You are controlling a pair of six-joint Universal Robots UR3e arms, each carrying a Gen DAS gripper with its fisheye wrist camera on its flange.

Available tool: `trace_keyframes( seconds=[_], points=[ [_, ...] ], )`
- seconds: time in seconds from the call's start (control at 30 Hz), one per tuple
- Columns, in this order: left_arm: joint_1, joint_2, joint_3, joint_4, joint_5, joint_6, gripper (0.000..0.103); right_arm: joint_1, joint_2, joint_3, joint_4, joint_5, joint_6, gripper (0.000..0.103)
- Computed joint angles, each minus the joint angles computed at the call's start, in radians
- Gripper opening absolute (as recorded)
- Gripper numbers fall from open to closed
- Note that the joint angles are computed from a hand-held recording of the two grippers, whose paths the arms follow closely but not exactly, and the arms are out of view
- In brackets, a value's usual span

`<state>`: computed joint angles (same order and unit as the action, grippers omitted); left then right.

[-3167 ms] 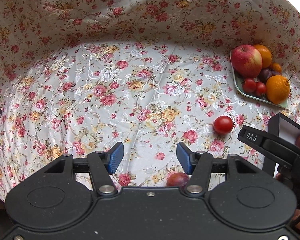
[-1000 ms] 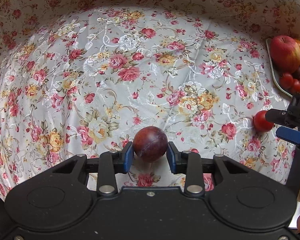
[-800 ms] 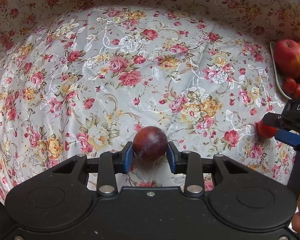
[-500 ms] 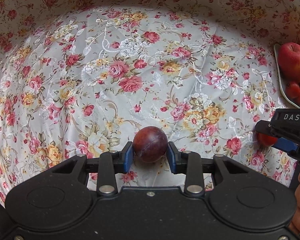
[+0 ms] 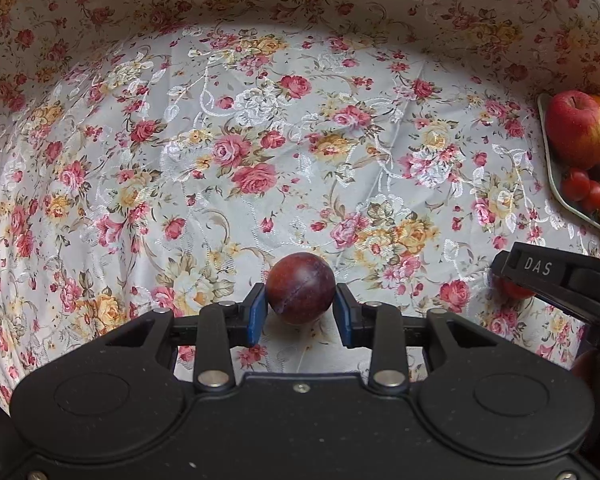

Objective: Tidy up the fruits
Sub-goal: 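Close left gripper on the plum while right closes on the cherry tomato, then lift and carry the plum and tomato over the white box with both grippers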

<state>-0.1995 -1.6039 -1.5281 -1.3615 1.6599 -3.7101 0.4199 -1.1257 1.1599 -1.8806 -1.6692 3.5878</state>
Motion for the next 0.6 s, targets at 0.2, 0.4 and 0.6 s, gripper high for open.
trace_keyframes(
  seconds=[0.2,0.4,0.6],
  points=[
    [-0.029,-0.014,0.047,-0.014,0.009,-0.017,0.044,-0.015,-0.049,0.024,-0.006,0.030,0.004,0.037],
    [-0.077,-0.049,0.115,-0.031,0.021,-0.045,0.044,-0.035,-0.109,0.056,-0.007,0.041,-0.016,0.037],
    [-0.146,-0.096,0.193,-0.044,0.032,-0.086,0.044,-0.073,-0.210,0.136,-0.020,0.053,-0.046,0.037]
  ],
)
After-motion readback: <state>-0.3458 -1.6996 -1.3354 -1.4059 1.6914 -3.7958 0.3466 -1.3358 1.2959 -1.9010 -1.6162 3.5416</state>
